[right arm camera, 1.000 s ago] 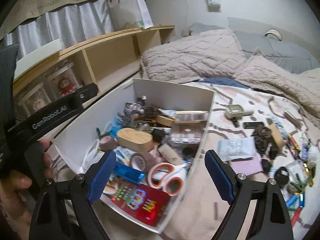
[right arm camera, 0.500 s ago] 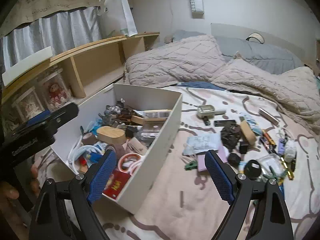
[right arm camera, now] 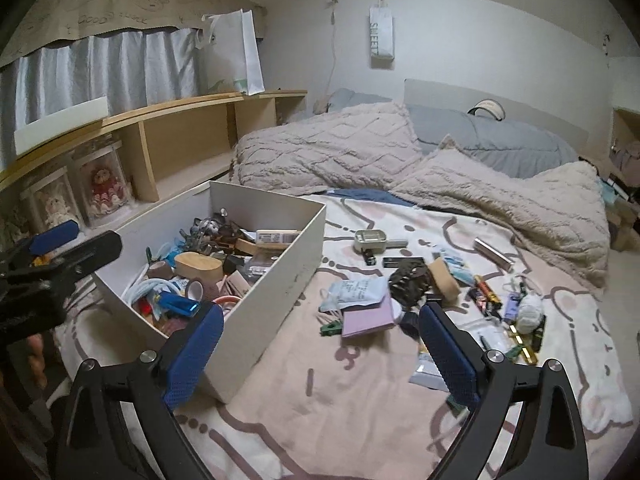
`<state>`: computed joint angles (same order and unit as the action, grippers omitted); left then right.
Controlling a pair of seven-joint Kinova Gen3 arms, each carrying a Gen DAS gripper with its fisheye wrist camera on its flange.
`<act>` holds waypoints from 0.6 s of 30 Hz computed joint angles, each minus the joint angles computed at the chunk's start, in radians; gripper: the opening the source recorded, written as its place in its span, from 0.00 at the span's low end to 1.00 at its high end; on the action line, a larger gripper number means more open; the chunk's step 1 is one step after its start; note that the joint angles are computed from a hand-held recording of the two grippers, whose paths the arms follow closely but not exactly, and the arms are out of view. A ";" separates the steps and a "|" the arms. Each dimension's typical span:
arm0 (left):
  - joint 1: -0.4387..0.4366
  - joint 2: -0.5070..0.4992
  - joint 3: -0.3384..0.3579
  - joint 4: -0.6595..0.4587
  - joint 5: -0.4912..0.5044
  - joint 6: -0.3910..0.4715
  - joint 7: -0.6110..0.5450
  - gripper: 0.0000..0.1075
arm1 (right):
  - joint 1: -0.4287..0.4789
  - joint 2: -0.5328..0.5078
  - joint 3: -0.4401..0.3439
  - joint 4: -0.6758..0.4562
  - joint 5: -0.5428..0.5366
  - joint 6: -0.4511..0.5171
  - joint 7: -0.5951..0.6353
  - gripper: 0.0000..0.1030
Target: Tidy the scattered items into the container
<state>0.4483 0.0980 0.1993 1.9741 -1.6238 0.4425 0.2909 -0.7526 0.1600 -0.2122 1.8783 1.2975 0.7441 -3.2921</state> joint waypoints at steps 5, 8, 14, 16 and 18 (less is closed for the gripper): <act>0.012 -0.022 0.012 0.019 0.025 0.017 -0.001 0.96 | -0.001 -0.038 -0.016 0.056 0.022 0.019 -0.066 1.00; 0.024 -0.028 0.021 0.034 0.040 0.044 0.004 0.96 | 0.009 -0.061 -0.028 0.083 0.022 0.018 -0.086 1.00; 0.036 -0.042 0.032 0.065 0.070 0.059 -0.005 0.96 | 0.004 -0.075 -0.059 0.123 0.046 0.076 -0.138 1.00; 0.045 -0.043 0.039 0.076 0.070 0.080 -0.007 0.96 | 0.005 -0.079 -0.065 0.132 0.049 0.076 -0.138 1.00; 0.049 -0.047 0.042 0.084 0.083 0.086 -0.019 0.96 | 0.008 -0.084 -0.068 0.143 0.059 0.069 -0.149 1.00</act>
<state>0.4971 0.0512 0.2413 2.0579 -1.5411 0.5282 0.2717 -0.7446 0.0763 -0.2798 2.0215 1.3566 0.8133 -3.4415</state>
